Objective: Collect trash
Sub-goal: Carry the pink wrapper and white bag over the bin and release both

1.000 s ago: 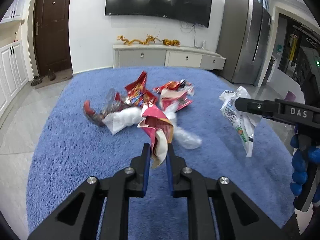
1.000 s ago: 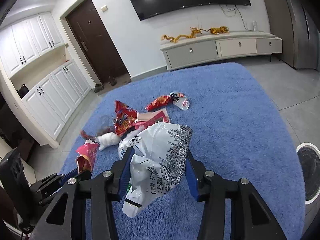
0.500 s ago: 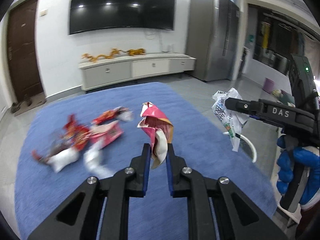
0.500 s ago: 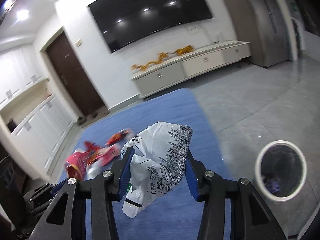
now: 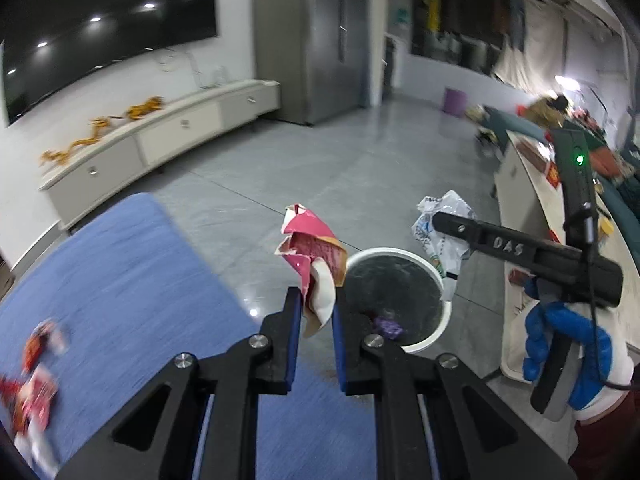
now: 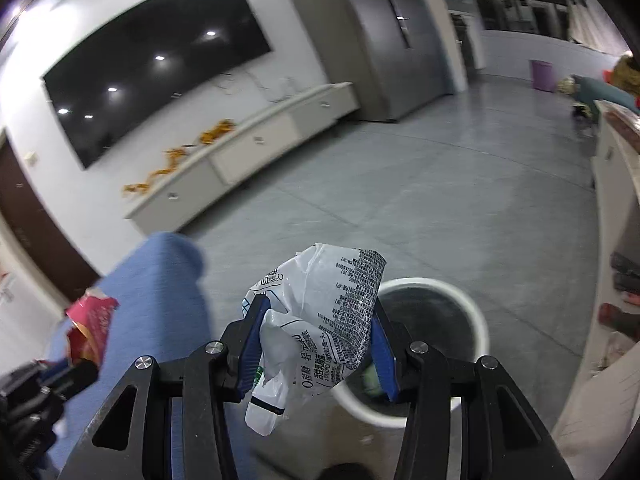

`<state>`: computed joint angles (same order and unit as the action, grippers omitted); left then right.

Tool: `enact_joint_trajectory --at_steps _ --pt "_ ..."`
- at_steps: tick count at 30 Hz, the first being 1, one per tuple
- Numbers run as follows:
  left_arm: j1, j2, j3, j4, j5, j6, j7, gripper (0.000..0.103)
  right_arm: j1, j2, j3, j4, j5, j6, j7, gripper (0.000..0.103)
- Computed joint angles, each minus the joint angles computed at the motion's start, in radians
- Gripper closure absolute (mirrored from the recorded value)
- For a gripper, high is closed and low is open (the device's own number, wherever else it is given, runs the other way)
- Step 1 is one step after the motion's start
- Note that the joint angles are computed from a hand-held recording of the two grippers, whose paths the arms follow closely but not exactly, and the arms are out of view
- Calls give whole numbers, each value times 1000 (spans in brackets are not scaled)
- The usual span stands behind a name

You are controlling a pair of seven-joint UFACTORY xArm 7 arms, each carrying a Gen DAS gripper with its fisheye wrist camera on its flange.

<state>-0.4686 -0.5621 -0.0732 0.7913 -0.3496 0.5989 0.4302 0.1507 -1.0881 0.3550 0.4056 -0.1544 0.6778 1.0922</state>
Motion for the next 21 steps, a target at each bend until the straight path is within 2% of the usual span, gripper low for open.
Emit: enact_joint_trajectory --at_steps 5,9,13,15,18,21 --pt "-26 232 -73 141 27 -8 -13 89 -26 13 -80 -98 -1 -19 -47 58" --pt "-18 396 -133 249 93 16 -73 88 -61 113 -117 -134 9 -93 -72 56" --pt "-22 512 -154 337 94 38 -97 88 -87 199 -147 -154 18 -152 -99 51" --pt "-18 538 -154 361 62 74 -95 87 -96 210 -157 -169 25 -163 -102 44" --pt "-8 592 -156 414 -3 118 -90 81 -111 194 -165 -192 35 -158 -98 42" --pt "-2 614 -163 433 -31 121 -101 66 -126 190 -171 -188 38 -150 -101 41"
